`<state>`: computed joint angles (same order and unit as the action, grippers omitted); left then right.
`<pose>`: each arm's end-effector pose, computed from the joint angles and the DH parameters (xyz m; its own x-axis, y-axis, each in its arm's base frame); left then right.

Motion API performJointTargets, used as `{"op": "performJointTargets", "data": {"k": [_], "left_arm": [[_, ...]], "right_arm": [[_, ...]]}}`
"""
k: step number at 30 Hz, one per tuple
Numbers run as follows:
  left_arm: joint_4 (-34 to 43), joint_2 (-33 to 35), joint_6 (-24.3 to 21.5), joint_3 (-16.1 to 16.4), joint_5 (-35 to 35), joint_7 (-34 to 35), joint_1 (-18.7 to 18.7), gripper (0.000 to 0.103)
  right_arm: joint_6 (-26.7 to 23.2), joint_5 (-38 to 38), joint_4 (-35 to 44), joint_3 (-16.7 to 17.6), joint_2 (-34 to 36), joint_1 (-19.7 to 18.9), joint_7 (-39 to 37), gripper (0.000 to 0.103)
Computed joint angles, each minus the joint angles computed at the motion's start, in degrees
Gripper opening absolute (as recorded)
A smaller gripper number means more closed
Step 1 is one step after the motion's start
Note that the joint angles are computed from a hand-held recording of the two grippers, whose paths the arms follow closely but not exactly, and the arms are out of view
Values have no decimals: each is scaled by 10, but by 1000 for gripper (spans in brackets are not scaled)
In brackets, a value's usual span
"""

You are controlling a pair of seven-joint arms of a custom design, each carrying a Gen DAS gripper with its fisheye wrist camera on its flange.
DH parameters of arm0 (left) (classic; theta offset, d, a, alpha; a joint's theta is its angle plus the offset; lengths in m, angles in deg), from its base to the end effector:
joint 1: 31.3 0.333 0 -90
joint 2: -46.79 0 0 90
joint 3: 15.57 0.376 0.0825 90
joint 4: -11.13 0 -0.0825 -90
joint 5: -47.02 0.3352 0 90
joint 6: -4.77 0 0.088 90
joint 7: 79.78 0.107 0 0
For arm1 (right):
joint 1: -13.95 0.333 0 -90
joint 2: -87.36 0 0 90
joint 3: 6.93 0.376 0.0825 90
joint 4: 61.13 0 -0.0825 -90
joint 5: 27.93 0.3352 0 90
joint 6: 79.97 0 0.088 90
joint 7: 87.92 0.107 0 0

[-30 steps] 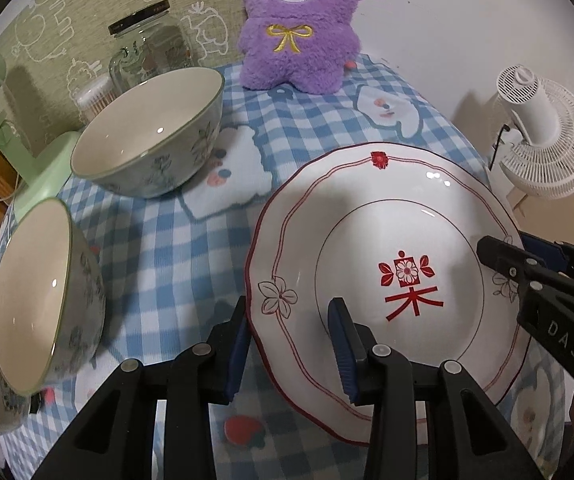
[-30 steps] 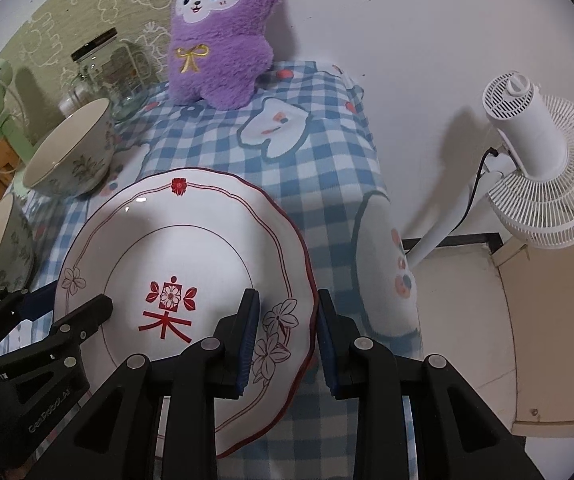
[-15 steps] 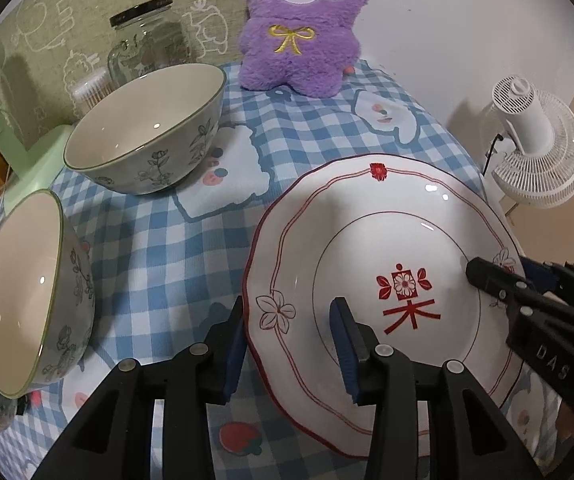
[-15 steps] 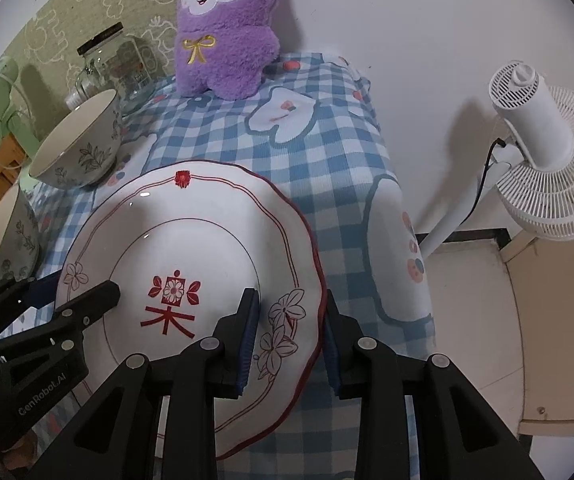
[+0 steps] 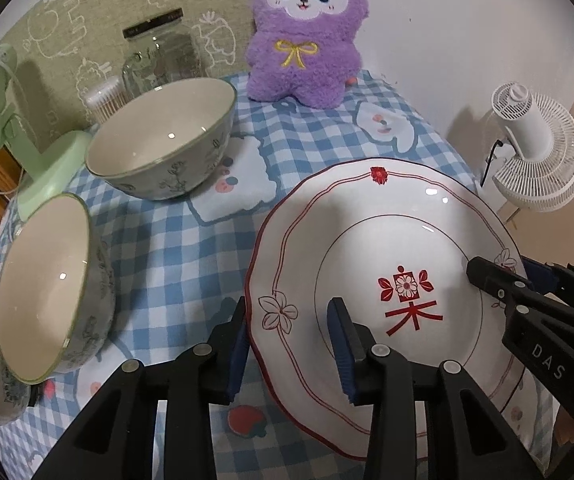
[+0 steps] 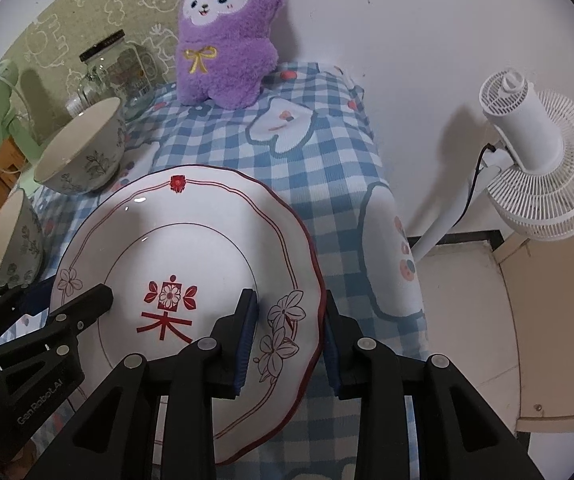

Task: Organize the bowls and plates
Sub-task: 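Lift the red-pattern plate with both tools and carry it toward the yellow plates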

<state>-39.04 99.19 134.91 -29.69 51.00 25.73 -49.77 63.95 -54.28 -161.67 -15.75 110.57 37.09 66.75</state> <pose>0.7408 -0.3505 0.4600 -0.6639 -0.7478 -0.0053 -0.6500 0.5804 -0.4906 0.6413 0.1838 0.4600 -0.4919 -0.8692 -0.0507 -0.7447 0.4502 -0.4926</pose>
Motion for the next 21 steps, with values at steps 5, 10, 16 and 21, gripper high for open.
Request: {"op": "performJointTargets", "data": {"k": [5,10,16,21], "left_arm": [[-54,-33,32,-6,-5,3,12,37],[-118,-70,70,-14,-7,9,27,38],[-186,-110,115,-23,-8,14,43,38],[-243,-142,145,-38,-17,32,61,38]], "right_arm": [[-12,-18,3,-2,-11,10,13,33],[-25,-39,1,4,-24,17,32,33],[-39,-71,-11,16,-45,25,68,33],[-62,-90,-19,31,-62,29,89,33]]}}
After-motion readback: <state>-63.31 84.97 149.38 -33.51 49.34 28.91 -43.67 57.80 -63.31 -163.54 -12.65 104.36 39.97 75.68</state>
